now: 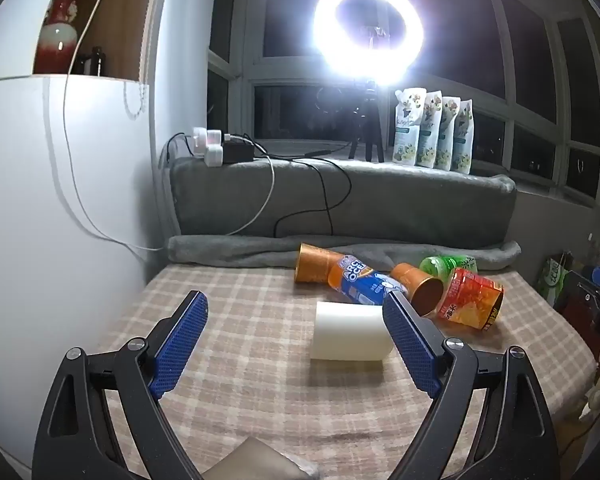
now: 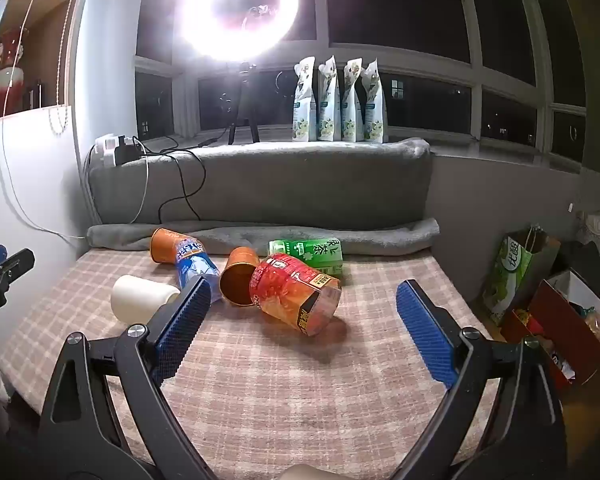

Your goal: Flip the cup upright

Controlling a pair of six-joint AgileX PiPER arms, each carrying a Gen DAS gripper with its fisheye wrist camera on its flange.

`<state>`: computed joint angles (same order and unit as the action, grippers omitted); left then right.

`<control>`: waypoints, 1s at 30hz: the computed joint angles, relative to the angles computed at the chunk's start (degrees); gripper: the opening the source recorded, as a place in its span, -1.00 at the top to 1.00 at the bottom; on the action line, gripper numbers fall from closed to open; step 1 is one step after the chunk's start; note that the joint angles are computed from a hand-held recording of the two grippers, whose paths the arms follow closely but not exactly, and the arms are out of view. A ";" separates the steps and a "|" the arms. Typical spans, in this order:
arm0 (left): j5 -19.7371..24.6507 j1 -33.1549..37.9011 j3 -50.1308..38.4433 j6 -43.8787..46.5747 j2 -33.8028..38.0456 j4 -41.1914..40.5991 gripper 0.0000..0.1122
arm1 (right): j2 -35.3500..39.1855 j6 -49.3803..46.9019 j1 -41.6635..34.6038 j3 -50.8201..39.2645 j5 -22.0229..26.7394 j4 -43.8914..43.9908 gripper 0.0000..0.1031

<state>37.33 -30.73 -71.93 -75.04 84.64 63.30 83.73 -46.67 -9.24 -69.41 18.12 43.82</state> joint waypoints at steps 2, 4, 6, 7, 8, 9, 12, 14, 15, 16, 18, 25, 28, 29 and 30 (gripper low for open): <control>0.18 -0.13 0.09 0.44 0.07 0.89 -0.59 | 0.12 -1.26 0.03 0.13 -0.40 0.91 -0.86; -0.13 0.00 -0.12 0.91 0.19 0.23 -0.59 | 0.21 -1.67 0.10 0.23 -0.71 1.44 -0.86; -0.59 0.81 -0.64 2.79 -0.10 -1.60 -0.59 | 0.20 -1.50 0.16 0.25 -0.90 1.47 -0.86; -0.76 1.23 -0.99 3.99 -0.40 -2.74 -0.59 | 0.15 -0.92 0.26 0.20 -0.98 0.94 -0.86; -1.15 1.86 -1.14 5.00 -0.81 -3.69 -0.59 | 0.06 -0.02 0.39 0.11 -1.05 0.10 -0.86; -1.06 1.91 -1.48 5.43 -0.84 -4.20 -0.59 | -0.13 -0.40 0.32 0.29 -1.16 0.55 -0.86; -2.00 2.74 -1.46 5.28 -0.79 -4.62 -0.59 | -0.18 -0.50 0.42 0.44 -2.03 0.96 -0.86; -1.30 1.76 -0.14 2.59 -1.71 -2.31 -0.59 | -0.77 1.93 0.61 0.30 -2.02 -1.18 -0.86; -1.28 1.88 -0.35 3.05 -1.68 -2.72 -0.59 | -0.74 2.96 0.46 0.00 -1.78 -2.09 -0.86; -1.23 1.88 -0.36 3.00 -1.67 -2.69 -0.59 | -0.81 4.56 0.66 -0.09 -1.83 -3.58 -0.86; -1.21 1.64 0.25 1.75 -1.84 -1.80 -0.59 | 0.00 4.78 0.73 0.10 -2.85 -3.32 -0.86; -1.35 1.68 0.61 1.35 -1.89 -1.70 -0.59 | 0.00 8.13 1.02 0.35 -3.99 -6.23 -0.86; -1.50 1.59 1.13 0.35 -1.92 -0.88 -0.59 | -0.04 8.30 1.01 0.44 -4.09 -6.45 -0.86; -1.47 1.54 1.09 0.36 -1.89 -0.87 -0.59 | 0.05 8.54 0.97 0.30 -3.99 -6.75 -0.86; -1.40 1.52 1.05 0.42 -1.86 -0.90 -0.59 | 0.11 9.64 1.12 0.24 -4.11 -7.82 -0.86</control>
<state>35.93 -29.21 -70.88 -74.62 82.78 62.40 83.84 -37.02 -8.13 -69.16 14.01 35.99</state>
